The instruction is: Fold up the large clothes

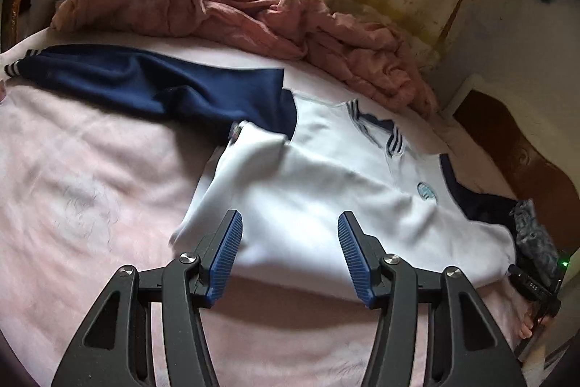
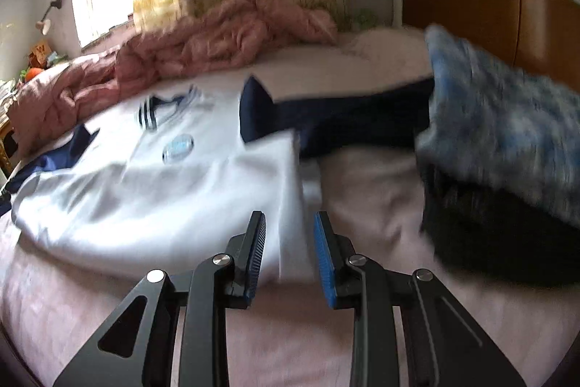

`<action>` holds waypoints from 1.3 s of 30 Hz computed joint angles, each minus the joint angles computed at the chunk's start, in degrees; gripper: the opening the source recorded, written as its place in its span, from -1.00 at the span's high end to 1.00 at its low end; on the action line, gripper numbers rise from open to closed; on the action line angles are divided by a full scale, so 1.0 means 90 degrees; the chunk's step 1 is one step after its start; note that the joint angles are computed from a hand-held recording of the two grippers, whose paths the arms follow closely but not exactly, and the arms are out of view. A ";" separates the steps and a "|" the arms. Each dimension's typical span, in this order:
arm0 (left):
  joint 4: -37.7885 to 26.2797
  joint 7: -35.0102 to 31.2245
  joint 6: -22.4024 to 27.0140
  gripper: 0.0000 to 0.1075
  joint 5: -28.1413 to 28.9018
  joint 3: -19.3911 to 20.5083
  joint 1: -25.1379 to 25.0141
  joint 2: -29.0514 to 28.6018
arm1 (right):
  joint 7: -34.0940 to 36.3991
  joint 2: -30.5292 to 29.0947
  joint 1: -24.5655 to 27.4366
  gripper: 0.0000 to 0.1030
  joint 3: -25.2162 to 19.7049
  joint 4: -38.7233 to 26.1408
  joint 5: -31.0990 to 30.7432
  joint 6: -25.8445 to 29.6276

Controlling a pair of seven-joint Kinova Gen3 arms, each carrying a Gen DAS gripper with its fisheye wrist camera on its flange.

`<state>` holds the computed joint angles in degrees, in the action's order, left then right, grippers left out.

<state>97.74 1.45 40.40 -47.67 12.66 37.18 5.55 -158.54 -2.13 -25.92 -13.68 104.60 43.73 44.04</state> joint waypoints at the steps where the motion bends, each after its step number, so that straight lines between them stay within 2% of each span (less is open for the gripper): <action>1: -0.0074 0.0031 0.0259 0.01 -0.0078 -0.0083 0.0168 0.0066 | 0.0064 0.0026 0.0034 0.43 -0.0019 0.0039 -0.0174 0.0040; 3: -0.0241 -0.0015 0.0777 0.01 -0.0156 -0.0214 0.0429 0.0238 | 0.0232 0.0122 0.0422 0.43 -0.0330 0.0101 -0.0400 0.0036; 6: -0.0659 -0.0609 0.1296 0.01 0.0213 0.0039 0.0171 0.0629 | 0.0428 0.0414 0.1030 0.43 -0.0983 -0.0103 -0.0491 0.0282; 7: -0.0824 -0.0843 0.1542 0.01 0.0284 -0.0024 0.0242 0.0769 | 0.0286 0.0557 0.1012 0.46 -0.1057 -0.0212 -0.0315 0.0537; 8: -0.0949 -0.0973 0.1801 0.01 0.0294 -0.0206 0.0432 0.0923 | 0.0040 0.0661 0.0879 0.72 -0.1055 -0.0267 -0.0061 0.0795; 10: -0.1148 -0.1206 0.2141 0.03 0.0572 -0.0547 0.0648 0.1129 | -0.0478 0.0617 0.0687 0.80 -0.0929 -0.0264 0.0236 0.1081; 13: -0.0926 -0.0906 0.1946 0.04 0.0759 -0.0431 0.0384 0.0966 | -0.1030 0.0185 0.0674 0.82 -0.1018 -0.0131 0.0527 0.1029; 15: -0.0854 -0.0702 0.1943 0.06 0.0603 -0.0524 0.0512 0.0902 | -0.0910 0.0157 0.0772 0.82 -0.1093 -0.0146 0.0467 0.0970; 17: -0.0809 -0.0575 0.1975 0.10 0.0357 -0.0502 0.0618 0.0861 | -0.0580 0.0396 0.0981 0.82 -0.1076 -0.0237 0.0022 0.0983; 19: -0.0744 -0.0434 0.2033 0.10 -0.0075 -0.0116 0.0489 0.0801 | -0.0528 0.0507 0.0931 0.82 -0.0861 -0.0187 -0.0185 0.0901; 20: -0.0702 -0.0415 0.2008 0.10 -0.0257 0.0018 0.0460 0.0745 | -0.0636 0.0441 0.0730 0.82 -0.0711 -0.0162 -0.0134 0.0953; 21: -0.0572 -0.0319 0.1879 0.09 -0.0514 0.0035 0.0533 0.0620 | -0.0774 0.0397 0.0444 0.82 -0.0537 -0.0198 0.0021 0.1109; 24: -0.0392 0.0208 0.1894 0.07 -0.1290 -0.0343 0.1173 0.0447 | -0.1087 0.0084 -0.0441 0.82 0.0075 -0.0047 0.0669 0.1436; 27: -0.0277 0.0557 0.2059 -0.07 -0.2009 -0.0056 0.1247 0.0394 | -0.1239 -0.0339 -0.1171 0.82 0.0932 0.0210 0.0476 0.0878; 28: -0.0279 0.0642 0.2136 -0.26 -0.2191 -0.0055 0.1342 0.0423 | -0.1117 -0.0415 -0.1223 0.81 0.1111 0.0250 0.0217 0.0619; 29: -0.0273 0.0723 0.2110 -0.43 -0.2360 -0.0042 0.1390 0.0453 | -0.0894 -0.0428 -0.1157 0.81 0.1194 0.0309 -0.0009 0.0369; 31: -0.0048 0.1087 0.1768 -0.46 -0.2748 0.0298 0.1140 0.0362 | -0.0564 -0.0364 -0.0838 0.81 0.1006 0.0374 -0.0177 0.0012; 33: 0.0097 0.1451 0.1654 -0.58 -0.3142 0.0442 0.1123 0.0336 | -0.0547 -0.0351 -0.0414 0.69 0.0440 0.0431 -0.0036 -0.0154; 34: 0.0077 0.1537 0.1753 -0.74 -0.3290 0.0358 0.1285 0.0393 | -0.0631 -0.0370 -0.0197 0.51 0.0150 0.0503 0.0093 -0.0329; 35: 0.0022 0.1587 0.1955 -0.87 -0.3420 0.0236 0.1505 0.0489 | -0.0818 -0.0317 -0.0051 0.01 -0.0076 0.0542 0.0249 -0.0586; 36: -0.0022 0.1576 0.2125 -0.91 -0.3539 0.0228 0.1608 0.0570 | -0.0954 -0.0345 0.0036 -0.35 -0.0210 0.0647 0.0442 -0.0841; 37: -0.0068 0.1536 0.2252 -0.91 -0.3649 0.0339 0.1597 0.0644 | -0.1153 -0.0356 0.0087 -0.81 -0.0376 0.0739 0.0701 -0.1007; 39: -0.0088 0.1360 0.2202 -0.91 -0.3709 0.0336 0.1644 0.0676 | -0.1384 -0.0385 0.0399 -0.83 -0.0911 0.0831 0.1219 -0.1029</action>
<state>96.95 13.69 60.22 -81.04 15.68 51.97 11.63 -171.00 -5.60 -22.33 -21.88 112.08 54.70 34.77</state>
